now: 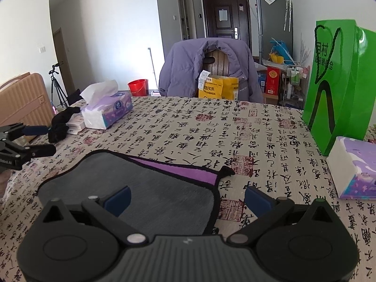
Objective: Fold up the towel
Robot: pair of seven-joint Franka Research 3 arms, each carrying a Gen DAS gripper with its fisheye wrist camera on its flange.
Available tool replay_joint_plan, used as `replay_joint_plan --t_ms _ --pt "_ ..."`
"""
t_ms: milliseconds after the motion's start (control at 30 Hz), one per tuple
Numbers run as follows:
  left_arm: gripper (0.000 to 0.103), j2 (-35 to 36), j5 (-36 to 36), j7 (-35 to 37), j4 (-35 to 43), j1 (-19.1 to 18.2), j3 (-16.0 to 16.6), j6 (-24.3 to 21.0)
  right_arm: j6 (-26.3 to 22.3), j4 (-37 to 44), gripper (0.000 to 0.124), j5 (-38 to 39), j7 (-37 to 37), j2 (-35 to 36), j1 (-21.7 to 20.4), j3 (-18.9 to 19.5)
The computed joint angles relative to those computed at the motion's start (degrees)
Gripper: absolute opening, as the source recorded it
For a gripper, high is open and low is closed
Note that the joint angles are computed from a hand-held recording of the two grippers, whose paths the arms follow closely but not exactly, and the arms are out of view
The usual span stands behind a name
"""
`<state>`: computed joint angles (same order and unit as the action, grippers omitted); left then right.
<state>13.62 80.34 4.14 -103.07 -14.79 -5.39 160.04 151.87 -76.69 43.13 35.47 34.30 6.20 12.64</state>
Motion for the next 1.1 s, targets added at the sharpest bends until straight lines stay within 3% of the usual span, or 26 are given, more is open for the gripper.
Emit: replay_joint_plan --t_ms 500,1100 --pt "0.103 -8.4 5.8 -8.5 -8.2 0.2 -3.7 -3.6 2.2 -14.0 0.103 11.3 -10.2 -11.2 -1.6 0.7" --pt "0.103 -18.7 8.8 -16.6 -18.5 0.2 -9.6 -9.4 1.4 -30.6 0.103 27.4 -24.3 -25.2 2.1 -4.9"
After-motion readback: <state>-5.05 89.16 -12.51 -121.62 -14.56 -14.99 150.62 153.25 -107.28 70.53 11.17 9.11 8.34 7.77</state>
